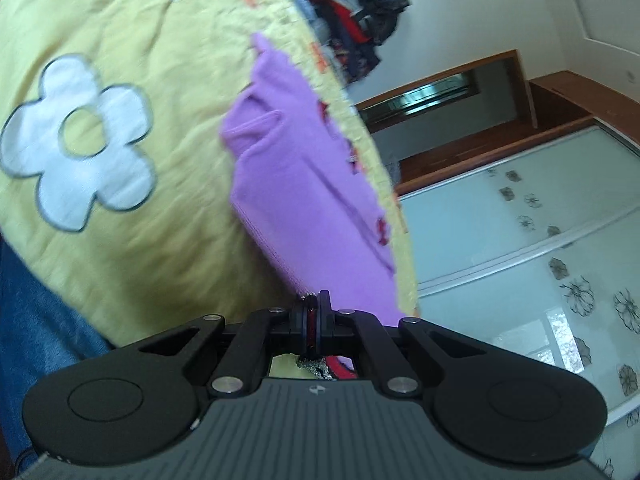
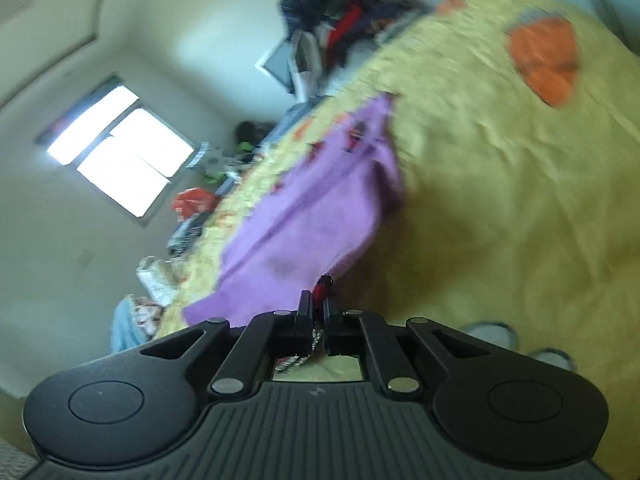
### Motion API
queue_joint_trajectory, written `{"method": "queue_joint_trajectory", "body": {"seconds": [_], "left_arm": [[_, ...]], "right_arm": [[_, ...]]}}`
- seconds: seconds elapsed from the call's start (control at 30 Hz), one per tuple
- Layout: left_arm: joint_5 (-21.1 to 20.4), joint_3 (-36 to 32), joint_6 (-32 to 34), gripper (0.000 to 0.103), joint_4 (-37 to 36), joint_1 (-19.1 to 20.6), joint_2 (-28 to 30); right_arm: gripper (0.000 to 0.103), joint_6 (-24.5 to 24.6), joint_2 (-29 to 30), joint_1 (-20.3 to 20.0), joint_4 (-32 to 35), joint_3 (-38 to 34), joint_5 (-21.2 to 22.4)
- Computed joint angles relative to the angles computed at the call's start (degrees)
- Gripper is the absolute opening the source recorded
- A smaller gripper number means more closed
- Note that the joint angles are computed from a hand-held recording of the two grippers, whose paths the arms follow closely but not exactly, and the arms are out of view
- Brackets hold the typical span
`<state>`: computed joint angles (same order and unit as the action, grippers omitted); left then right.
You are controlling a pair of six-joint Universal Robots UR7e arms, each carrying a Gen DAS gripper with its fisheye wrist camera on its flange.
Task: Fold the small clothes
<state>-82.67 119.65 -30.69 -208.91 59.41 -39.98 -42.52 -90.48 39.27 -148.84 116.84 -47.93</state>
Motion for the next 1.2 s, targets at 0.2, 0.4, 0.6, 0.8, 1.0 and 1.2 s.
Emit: {"method": "queue_joint_trajectory", "body": {"seconds": [0.2, 0.4, 0.6, 0.8, 1.0, 1.2], "left_arm": [[1.9, 1.5, 0.9, 0.003, -4.7, -3.1, -0.9], [5.4, 4.7, 2.6, 0.003, -10.2, -7.4, -4.0], [4.0, 3.9, 1.5, 0.003, -12.8, -6.9, -3.1], [-2.1, -6.6, 3.0, 0.003, -5.8, -1.7, 0.8], [-6.5, -23.9, 4.6, 0.003, 9.3, 4.7, 7.0], [-6.0, -40.3, 4.8, 0.003, 20.7, 8.6, 13.8]], "right_arm": [[0.004, -2.5, -3.0, 1.2, 2.2, 0.4, 4.6], [0.004, -5.2, -6.7, -0.1, 14.4, -0.6, 14.7], [0.004, -2.2, -1.8, -1.3, 21.7, -3.3, 25.0], [0.004, 9.4, 7.9, 3.2, 7.5, -10.4, 21.3], [0.004, 22.3, 21.8, 8.7, -1.7, -26.4, 11.3], [0.004, 30.0, 33.2, 12.5, -1.2, -42.7, 2.8]]}}
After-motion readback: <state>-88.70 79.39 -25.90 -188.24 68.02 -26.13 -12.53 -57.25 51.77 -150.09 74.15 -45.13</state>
